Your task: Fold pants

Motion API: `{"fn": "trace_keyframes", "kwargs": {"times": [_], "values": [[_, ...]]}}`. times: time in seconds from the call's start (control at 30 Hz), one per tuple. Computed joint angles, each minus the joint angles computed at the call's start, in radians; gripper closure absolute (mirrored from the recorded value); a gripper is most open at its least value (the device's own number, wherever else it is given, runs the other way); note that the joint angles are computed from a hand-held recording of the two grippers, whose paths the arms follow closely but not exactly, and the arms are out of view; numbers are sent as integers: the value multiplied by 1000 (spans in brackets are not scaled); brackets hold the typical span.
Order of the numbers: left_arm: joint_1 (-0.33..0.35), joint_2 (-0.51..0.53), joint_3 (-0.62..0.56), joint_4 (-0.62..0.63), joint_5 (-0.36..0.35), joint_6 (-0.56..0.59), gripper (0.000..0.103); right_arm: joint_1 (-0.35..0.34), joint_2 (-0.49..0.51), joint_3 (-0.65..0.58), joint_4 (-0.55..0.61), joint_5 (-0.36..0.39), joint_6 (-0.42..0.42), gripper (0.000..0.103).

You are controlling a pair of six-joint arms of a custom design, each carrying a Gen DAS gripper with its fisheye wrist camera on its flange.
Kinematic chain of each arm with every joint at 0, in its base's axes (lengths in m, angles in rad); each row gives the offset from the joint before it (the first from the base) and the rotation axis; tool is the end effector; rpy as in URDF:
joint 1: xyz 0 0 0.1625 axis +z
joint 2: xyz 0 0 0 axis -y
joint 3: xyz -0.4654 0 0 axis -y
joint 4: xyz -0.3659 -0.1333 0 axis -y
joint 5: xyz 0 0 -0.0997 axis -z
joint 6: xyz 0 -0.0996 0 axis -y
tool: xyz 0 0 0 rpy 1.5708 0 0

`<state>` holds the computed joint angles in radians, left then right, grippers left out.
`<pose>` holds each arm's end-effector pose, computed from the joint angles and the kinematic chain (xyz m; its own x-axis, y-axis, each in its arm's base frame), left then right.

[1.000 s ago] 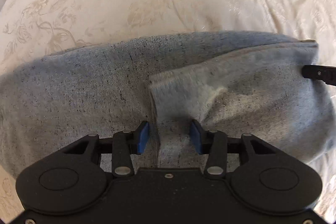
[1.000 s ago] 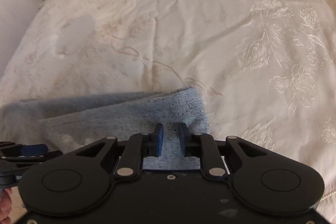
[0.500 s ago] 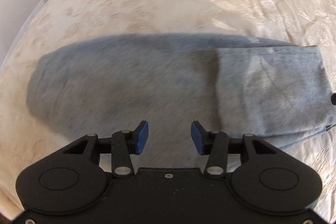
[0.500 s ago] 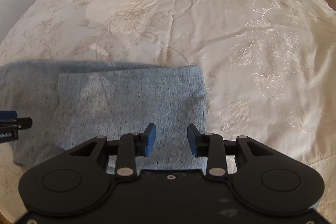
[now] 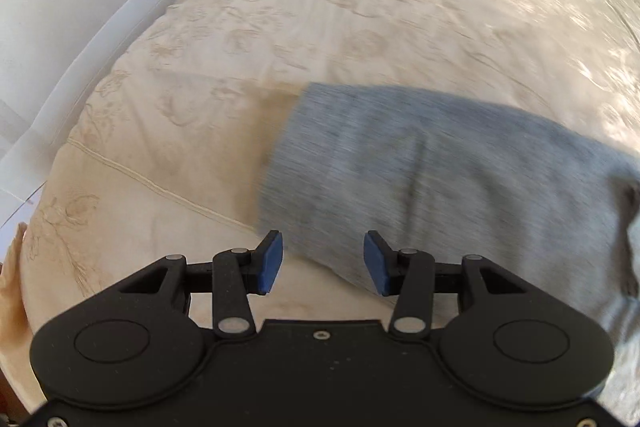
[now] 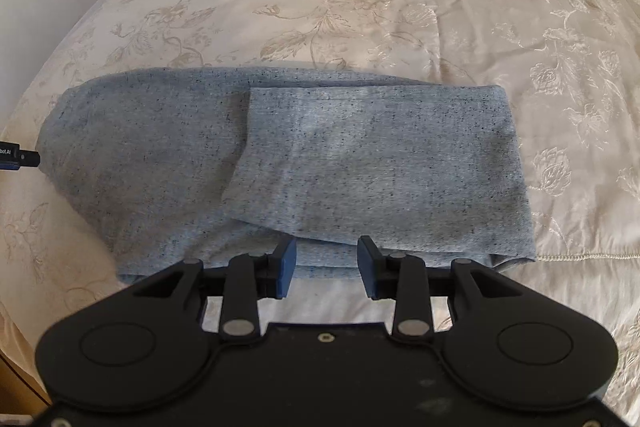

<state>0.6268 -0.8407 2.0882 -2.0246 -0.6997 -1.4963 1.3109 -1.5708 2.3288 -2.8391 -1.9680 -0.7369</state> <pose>-0.2422 -0.4341 0.0463 -0.5616 -0.3475 -0.7509 0.1061 0.8698 -0.4819 -0.0106 -0.4086 0.3449 -0.7747 -0.2560 0.5782 -0.4002 0.9065 -0.1349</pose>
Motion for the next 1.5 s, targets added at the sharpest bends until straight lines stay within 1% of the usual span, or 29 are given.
{"fn": "trace_keyframes", "kwargs": {"times": [0.03,0.1,0.13,0.2,0.3,0.37,0.43,0.6,0.73,0.83,0.87,0.9,0.93,1.03,1.07,1.1,1.13,1.2,1.23,1.27,1.37,1.4,1.47,1.5], "values": [[16,-16,18,-19,15,14,49,21,10,9,-13,-13,31,67],[60,-35,56,-112,41,92,50,63,37,23,-39,-42,92,67],[73,-52,76,-148,38,128,50,81,48,30,-51,-51,117,67],[122,-58,101,-255,33,220,49,128,70,45,-72,-75,179,67],[187,-50,112,-336,26,307,48,192,105,60,-89,-104,260,67],[235,-41,115,-392,-1,372,48,231,124,65,-81,-119,306,67],[266,-37,150,-532,-19,461,45,265,147,61,-52,-134,347,67],[275,-70,249,-813,-60,609,43,331,216,50,-34,-184,394,67],[265,-118,334,-1004,-109,664,43,358,240,37,-20,-184,435,67],[237,-147,383,-1107,-125,676,43,375,258,22,-2,-195,448,67],[235,-153,392,-1143,-141,694,43,380,264,17,7,-199,452,67],[235,-154,394,-1160,-161,714,41,383,270,14,8,-199,453,67],[241,-153,385,-1150,-178,734,39,386,274,12,8,-199,456,67],[275,-120,317,-1028,-199,796,35,388,283,6,11,-193,463,67],[281,-100,304,-1009,-186,799,30,389,285,4,14,-192,465,67],[288,-86,294,-996,-174,787,23,392,289,2,14,-192,470,67],[300,-77,283,-994,-173,774,19,395,291,1,14,-192,475,67],[336,-61,265,-1024,-206,765,13,399,291,0,20,-192,481,67],[352,-54,253,-1033,-227,767,13,400,290,1,19,-193,482,67],[362,-42,235,-1018,-235,765,10,401,290,3,16,-193,484,67],[350,3,190,-971,-216,808,1,400,284,7,19,-196,486,67],[342,20,179,-961,-208,826,1,399,281,9,23,-196,487,67],[328,44,165,-942,-182,815,1,393,274,13,27,-194,487,67],[329,44,162,-933,-181,800,1,389,269,16,28,-192,485,67]]}}
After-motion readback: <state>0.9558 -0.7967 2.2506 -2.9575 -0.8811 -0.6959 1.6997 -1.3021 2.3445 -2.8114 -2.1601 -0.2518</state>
